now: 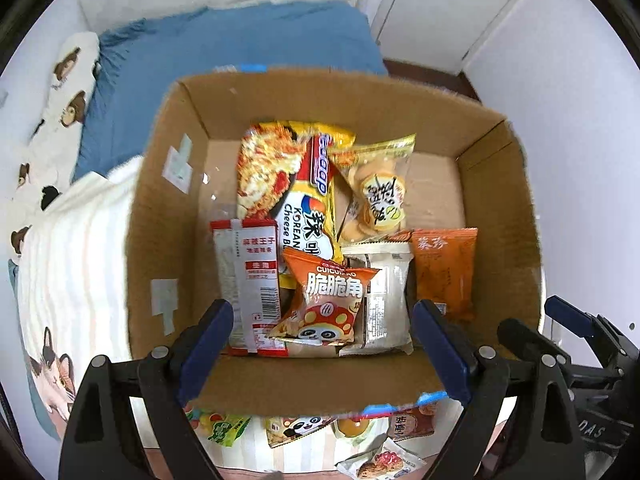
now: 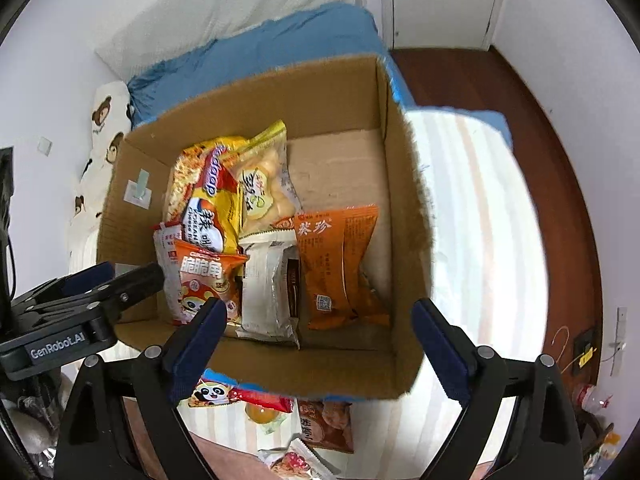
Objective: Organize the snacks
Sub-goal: 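Lower both orange packets into the box and open both grippers, then grasp the watermelon candy bag with left gripper while right grasps brown pastry packet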
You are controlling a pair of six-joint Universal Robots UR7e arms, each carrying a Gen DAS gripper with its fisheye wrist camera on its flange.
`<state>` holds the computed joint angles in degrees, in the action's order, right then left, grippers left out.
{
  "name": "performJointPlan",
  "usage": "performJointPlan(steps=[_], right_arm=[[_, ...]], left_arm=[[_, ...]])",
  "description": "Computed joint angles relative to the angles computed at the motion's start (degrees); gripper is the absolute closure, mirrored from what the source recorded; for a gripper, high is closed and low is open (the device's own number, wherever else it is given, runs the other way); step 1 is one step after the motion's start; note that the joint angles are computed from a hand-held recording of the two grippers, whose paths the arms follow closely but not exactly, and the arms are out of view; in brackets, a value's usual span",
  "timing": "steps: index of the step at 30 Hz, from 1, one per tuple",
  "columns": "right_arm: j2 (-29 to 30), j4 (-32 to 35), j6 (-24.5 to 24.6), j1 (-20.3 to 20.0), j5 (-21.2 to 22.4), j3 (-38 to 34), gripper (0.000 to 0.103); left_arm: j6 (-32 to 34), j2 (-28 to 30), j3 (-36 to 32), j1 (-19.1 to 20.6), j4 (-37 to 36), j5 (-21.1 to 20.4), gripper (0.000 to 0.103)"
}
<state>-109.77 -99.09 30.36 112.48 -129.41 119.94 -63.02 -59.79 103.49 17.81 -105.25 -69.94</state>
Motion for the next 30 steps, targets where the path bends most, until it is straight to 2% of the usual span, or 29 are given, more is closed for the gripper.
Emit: performJointPlan(steps=[7,13,20,26,28,30], right_arm=[[-2.0,2.9,5.5,9.1,-4.7,-0.4,0.007],[-1.5,7.4,11.8,17.7,-8.6,-1.6,0.007],[-0.9,11.1,17.9,24.9,-8.9,-3.9,0.007],[-3.0,11.4,21.2,26.6,-4.6,-2.7,0.007],[-4.7,11.3,21.7,25.5,-2.8,-0.7,0.007],[-7.9,10.1,21.7,22.5,0.0,2.8,0.007]], left_arm=[[-5.1,-5.4,3.5,-6.5,2.6,7.7,0.011],[-8.4,-9.0,4.2,-10.8,7.0,9.7,0.011],[-11.5,-12.0,4.5,-15.0,10.7,10.9,0.011],[-14.3,-14.4,5.9,-17.6,14.4,10.4,0.011],[-15.1,-15.4,7.3,-18.0,15.7,9.2,0.011],[-16.2,-16.3,9.1,-17.9,16.9,7.6,0.011]])
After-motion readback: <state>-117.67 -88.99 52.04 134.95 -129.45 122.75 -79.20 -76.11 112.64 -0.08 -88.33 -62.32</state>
